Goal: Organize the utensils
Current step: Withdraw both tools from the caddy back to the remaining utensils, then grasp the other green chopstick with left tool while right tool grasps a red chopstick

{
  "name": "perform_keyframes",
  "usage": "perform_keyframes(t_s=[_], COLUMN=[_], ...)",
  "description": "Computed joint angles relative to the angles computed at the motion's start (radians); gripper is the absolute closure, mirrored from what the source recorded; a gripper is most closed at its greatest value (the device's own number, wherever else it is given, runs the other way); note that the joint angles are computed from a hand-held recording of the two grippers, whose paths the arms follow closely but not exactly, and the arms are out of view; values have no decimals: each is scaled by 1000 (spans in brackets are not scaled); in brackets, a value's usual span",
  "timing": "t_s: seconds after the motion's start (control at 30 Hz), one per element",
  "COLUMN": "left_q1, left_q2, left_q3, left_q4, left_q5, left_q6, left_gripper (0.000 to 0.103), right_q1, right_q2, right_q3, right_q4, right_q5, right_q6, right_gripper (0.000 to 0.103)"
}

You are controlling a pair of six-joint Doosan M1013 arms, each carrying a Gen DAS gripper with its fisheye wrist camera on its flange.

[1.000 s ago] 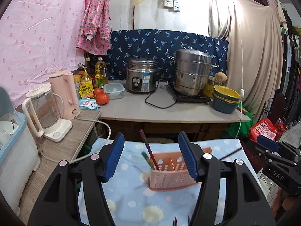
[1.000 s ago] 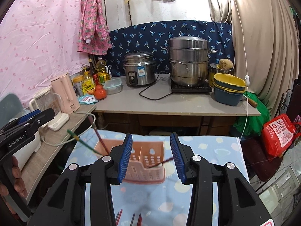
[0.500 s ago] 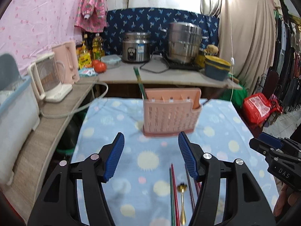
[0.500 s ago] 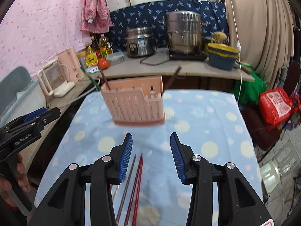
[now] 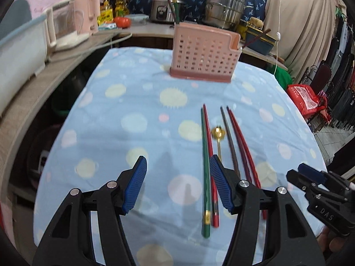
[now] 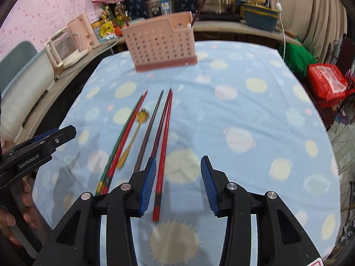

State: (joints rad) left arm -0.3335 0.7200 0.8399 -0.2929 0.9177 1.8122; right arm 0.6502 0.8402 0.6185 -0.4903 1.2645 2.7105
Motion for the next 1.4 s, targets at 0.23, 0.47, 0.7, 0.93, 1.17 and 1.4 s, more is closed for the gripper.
perform_keyframes(t_s=[0.23,0.47,0.7,0.93,1.17,1.4], left_q1=[-1,-13,-18,-19,-12,-24], left_q2=[-49,-69,-72,-71,-69,-74], left_q3=[126,188,206,211,209,223], left_q4=[-16,-15,-22,-16,-33,8], left_q5=[-22,-15,-11,-35,-30,-71], left_q6=[45,88,111,114,132,127], left_gripper=[48,52,53,60,64,71], right_q1=[14,21,22,23,21,20], right_q2=[-7,6,12,19,20,23], right_q3=[53,36,36,32,31,27], right_q4=[51,54,68,67,72,65], right_q5=[-36,-29,-39,-39,-42,-41], right_q6=[19,-1,-6,-6,-5,-8], right_gripper=[63,74,84,88,88,88])
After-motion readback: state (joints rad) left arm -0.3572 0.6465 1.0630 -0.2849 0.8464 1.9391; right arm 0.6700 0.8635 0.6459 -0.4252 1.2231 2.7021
